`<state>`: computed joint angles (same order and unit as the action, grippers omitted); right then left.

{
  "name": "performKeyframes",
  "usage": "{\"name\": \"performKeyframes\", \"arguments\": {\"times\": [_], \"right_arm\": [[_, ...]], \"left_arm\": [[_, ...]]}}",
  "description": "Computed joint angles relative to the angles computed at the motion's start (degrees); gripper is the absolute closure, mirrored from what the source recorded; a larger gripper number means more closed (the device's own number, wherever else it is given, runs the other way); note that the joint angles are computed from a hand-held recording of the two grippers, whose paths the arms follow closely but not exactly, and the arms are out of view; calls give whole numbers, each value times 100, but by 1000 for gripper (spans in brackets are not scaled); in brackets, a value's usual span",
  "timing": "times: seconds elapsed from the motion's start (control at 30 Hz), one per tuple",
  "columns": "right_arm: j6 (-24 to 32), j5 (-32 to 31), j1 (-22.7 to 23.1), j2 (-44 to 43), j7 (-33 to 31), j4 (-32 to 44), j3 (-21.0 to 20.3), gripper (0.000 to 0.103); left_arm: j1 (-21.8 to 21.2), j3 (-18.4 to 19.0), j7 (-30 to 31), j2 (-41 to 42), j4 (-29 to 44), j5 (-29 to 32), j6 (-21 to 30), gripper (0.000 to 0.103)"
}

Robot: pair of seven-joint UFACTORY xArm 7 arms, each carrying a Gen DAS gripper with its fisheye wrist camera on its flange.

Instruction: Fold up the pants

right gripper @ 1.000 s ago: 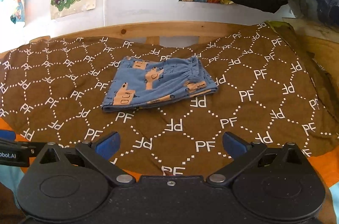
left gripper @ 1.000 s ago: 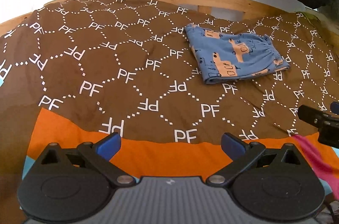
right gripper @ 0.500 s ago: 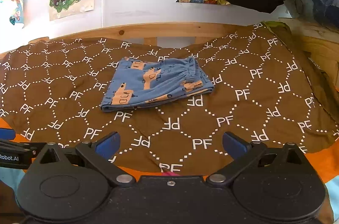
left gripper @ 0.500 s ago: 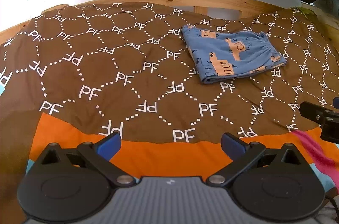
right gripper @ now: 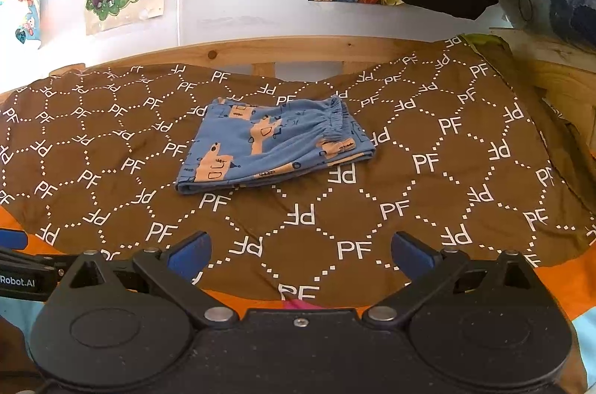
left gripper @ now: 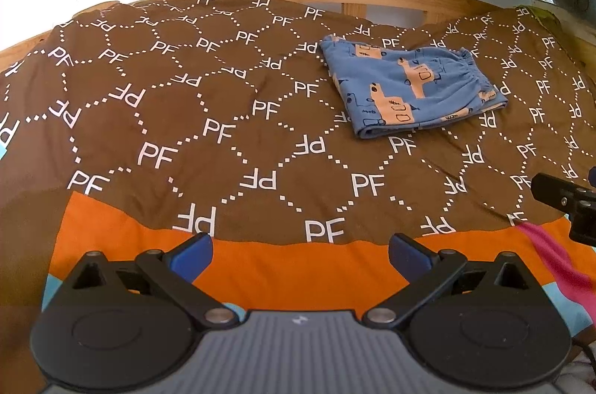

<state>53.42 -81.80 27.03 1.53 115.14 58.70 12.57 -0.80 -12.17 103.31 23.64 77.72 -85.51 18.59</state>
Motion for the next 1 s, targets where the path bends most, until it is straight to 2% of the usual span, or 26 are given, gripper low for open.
{"name": "performKeyframes", "arguments": {"times": [0.13,0.2,0.27,0.3,0.47,0.73,1.0], "right_arm": [[5,6,4,6,-4,8,-1,1],[10,8,5,7,-10,9,-1,1],[-9,15,2,7,-18,8,-5,1],[-16,13,0,11,-22,8,-6,1],[-11,19,7,19,-28,16,-6,1],[-19,28,6,12,-36,15,-8,1],[-32,25,8,22,-29,6,-7,1]], "left_arm": [[-22,29,-132,-5,4,115,11,0],[-184,82,-493,-1,-2,508,-349,0],[-183,-33,-476,26,5,608,-686,0],[-86,-141,-323,29,7,509,-692,0],[73,-240,-365,15,4,522,-533,0],[86,-264,-388,22,-1,621,-555,0],[75,-264,-184,15,0,416,-578,0]]}}
